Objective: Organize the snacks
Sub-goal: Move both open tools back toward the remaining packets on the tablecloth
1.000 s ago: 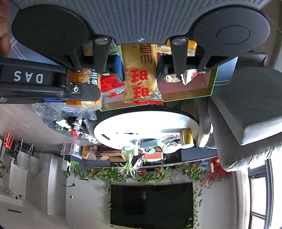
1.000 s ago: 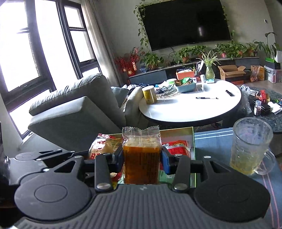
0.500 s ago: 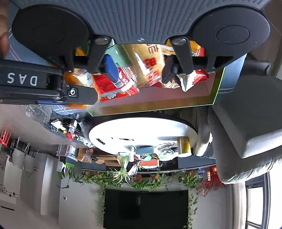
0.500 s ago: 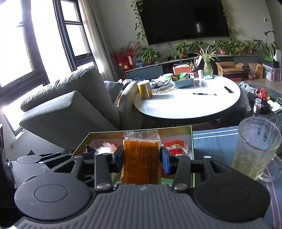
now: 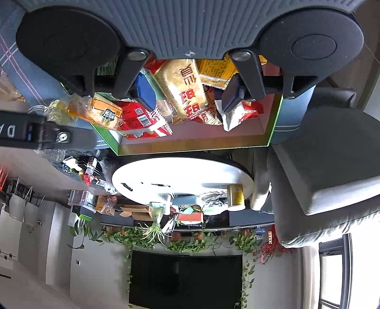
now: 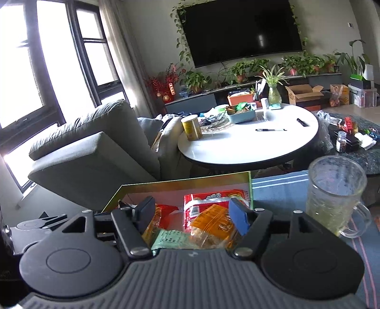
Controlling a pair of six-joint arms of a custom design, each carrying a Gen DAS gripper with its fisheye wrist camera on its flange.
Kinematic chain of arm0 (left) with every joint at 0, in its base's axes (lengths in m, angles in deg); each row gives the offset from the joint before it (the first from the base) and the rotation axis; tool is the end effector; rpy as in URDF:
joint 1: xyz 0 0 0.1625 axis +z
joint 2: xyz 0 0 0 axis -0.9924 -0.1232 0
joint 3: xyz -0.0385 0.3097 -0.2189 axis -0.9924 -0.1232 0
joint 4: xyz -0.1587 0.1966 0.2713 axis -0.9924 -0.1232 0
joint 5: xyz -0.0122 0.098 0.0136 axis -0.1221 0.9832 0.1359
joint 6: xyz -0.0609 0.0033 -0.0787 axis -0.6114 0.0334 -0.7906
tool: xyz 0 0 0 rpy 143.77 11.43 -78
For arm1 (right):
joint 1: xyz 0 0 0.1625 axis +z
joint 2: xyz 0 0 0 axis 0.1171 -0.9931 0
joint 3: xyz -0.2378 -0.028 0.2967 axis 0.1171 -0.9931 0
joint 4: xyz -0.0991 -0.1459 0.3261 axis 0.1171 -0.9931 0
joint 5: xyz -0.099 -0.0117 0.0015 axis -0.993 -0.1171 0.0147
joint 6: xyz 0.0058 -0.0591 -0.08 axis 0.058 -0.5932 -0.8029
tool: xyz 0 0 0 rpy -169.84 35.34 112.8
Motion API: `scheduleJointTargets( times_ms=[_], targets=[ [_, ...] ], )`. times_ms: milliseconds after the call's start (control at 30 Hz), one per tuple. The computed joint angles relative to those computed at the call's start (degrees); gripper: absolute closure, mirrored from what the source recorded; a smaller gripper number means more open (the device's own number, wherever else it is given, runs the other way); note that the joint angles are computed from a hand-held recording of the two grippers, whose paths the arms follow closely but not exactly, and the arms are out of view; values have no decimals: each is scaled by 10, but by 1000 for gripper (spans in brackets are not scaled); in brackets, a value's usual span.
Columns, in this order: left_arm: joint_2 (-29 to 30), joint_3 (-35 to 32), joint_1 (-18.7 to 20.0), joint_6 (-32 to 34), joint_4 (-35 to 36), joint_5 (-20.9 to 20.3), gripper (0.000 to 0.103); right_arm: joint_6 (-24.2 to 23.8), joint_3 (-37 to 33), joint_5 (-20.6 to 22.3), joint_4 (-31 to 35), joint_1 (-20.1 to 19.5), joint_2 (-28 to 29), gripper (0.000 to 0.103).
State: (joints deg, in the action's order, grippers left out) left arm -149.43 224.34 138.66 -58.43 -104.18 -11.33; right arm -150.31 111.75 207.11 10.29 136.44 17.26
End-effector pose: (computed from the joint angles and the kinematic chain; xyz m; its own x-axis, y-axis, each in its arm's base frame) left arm -0.0196 -0.3424 0.3617 -0.6114 0.5465 -0.5723 0.7895 0.4697 -0.3950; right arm 0.3882 -0.2358 -0.0194 -0.8851 0.1338 0.4457 -0.3539 0.4284 -0.8314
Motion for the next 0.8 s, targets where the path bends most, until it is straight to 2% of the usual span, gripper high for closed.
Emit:
scheduleJointTargets(
  times_ms=[133,400,533,800],
  targets=[
    [-40,2,-14,-7,33,5,42,31,2,21,20,12,-3,23],
    [-140,9,-53,-32,136,20,40,125,-17,54,111,50,18,23],
    [-201,6,-75,-55,222,25,39,180,-26,60,159,71,32,23],
    [-324,-9,-140,-137,431,46,39,343,-58,42,316,107,89,23]
  ],
)
